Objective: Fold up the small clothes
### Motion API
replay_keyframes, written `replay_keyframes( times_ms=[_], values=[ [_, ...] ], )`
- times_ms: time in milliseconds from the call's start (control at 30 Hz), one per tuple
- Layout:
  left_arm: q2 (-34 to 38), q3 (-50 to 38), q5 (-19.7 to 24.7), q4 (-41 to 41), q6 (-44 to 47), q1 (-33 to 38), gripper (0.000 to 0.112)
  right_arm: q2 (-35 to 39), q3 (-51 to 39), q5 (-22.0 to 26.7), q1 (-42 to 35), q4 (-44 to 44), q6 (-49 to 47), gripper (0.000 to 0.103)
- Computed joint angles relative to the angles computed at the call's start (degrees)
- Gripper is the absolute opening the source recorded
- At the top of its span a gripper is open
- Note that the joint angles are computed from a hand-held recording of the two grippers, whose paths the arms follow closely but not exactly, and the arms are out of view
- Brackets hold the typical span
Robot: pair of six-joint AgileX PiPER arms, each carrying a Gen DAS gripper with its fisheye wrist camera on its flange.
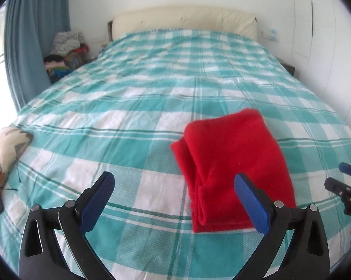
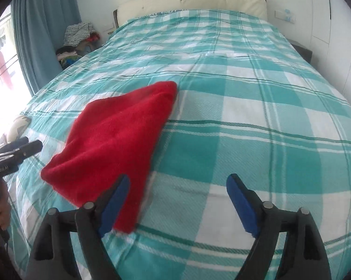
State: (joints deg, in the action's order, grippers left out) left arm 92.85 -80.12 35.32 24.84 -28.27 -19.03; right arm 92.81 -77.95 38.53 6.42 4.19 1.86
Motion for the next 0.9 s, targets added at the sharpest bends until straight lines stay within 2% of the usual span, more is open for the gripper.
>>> replay_keyframes(
  times_ms=[100, 200, 233, 333, 400, 567, 900],
  values=[
    [-5.2, 5.3, 1.5, 4.8, -6.0, -3.9, 0.103, -10.3, 8.6, -1.3, 2.0, -5.2, 3.0, 0.1],
    [-8.9, 10.3, 3.1, 8.4, -11.0, -7.4, 0.103, -19.4, 17.8, -5.1, 6.3, -13.8, 12.6, 0.101],
    [-9.3, 11.1, 4.6, 10.6, -13.6, -9.0, 0.103, -20.6, 18.6, -4.2, 7.7, -15.6, 14.9, 0.101],
    [-10.9, 14.1, 8.2, 19.0, -21.7, -13.0, 0.103, -22.2, 18.7, -2.0, 9.8, -11.7, 12.0, 0.101],
    [-12.1, 15.5, 9.6, 21.6, -24.8, -14.3, 0.103, -23.2, 19.0, -1.9, 12.2, -14.9, 15.4, 0.101],
    [-14.5, 17.3, 9.3, 15.4, -21.9, -12.7, 0.103, -23.7, 19.4, -0.6, 15.9, -19.4, 20.6, 0.101],
    [-13.2, 17.2, 10.5, 14.9, -19.6, -13.5, 0.103, -22.7, 21.2, -0.9, 19.9, -25.1, 26.0, 0.101]
  ],
)
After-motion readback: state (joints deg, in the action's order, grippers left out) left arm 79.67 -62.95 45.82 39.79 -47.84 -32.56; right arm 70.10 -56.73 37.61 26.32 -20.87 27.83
